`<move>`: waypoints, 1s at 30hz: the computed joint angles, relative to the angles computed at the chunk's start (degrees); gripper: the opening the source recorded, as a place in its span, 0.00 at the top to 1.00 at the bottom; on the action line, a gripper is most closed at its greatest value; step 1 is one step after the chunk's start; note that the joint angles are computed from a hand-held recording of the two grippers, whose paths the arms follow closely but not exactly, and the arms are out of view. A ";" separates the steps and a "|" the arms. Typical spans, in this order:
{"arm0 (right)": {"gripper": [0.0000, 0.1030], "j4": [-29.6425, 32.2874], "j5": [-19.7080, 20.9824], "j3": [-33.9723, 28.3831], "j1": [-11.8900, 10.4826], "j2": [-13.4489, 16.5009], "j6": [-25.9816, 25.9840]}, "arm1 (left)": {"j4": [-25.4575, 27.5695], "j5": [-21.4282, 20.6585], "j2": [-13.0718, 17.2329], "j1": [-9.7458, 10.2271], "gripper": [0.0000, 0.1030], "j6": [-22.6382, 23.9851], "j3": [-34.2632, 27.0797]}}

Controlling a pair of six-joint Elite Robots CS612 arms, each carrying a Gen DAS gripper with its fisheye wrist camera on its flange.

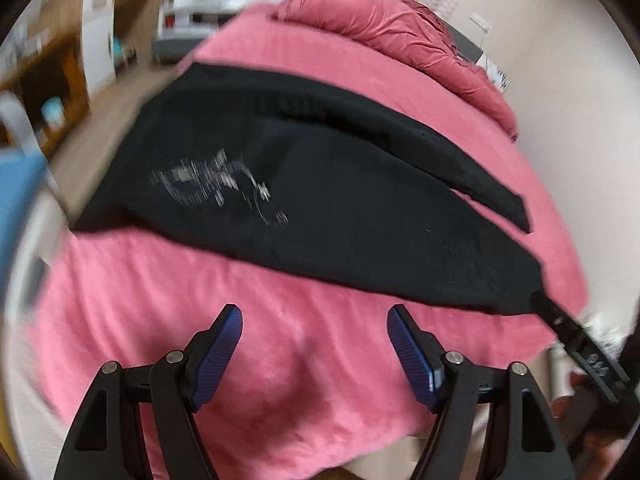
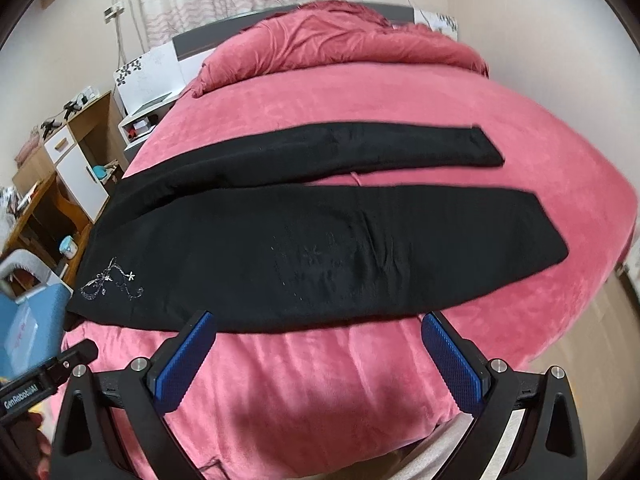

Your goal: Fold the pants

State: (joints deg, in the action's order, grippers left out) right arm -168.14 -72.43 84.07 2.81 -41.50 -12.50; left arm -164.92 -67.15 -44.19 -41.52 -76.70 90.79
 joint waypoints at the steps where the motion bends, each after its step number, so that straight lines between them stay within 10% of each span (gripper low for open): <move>1: 0.00 0.60 0.15 -0.43 -0.23 0.38 0.53 | -3.24 -1.83 0.24 0.41 0.27 -1.29 0.95; 5: 0.00 4.48 2.87 -2.34 -1.31 1.78 0.32 | -12.03 -5.16 1.04 1.57 0.26 -7.88 4.17; 8: 0.00 7.91 3.66 -3.81 -2.07 2.77 2.39 | -17.43 0.38 1.57 0.99 0.25 -8.20 6.38; 17: 0.01 15.95 12.37 -9.67 -6.09 7.63 14.26 | -16.48 6.44 1.55 1.58 0.20 -11.26 8.50; 22: 0.16 15.08 18.92 -12.01 -8.02 10.49 23.64 | -28.29 9.42 4.33 2.36 0.21 -15.79 9.55; 30: 0.40 7.60 26.09 -14.96 -9.30 14.37 34.23 | -27.50 7.37 5.66 5.19 0.27 -22.26 8.33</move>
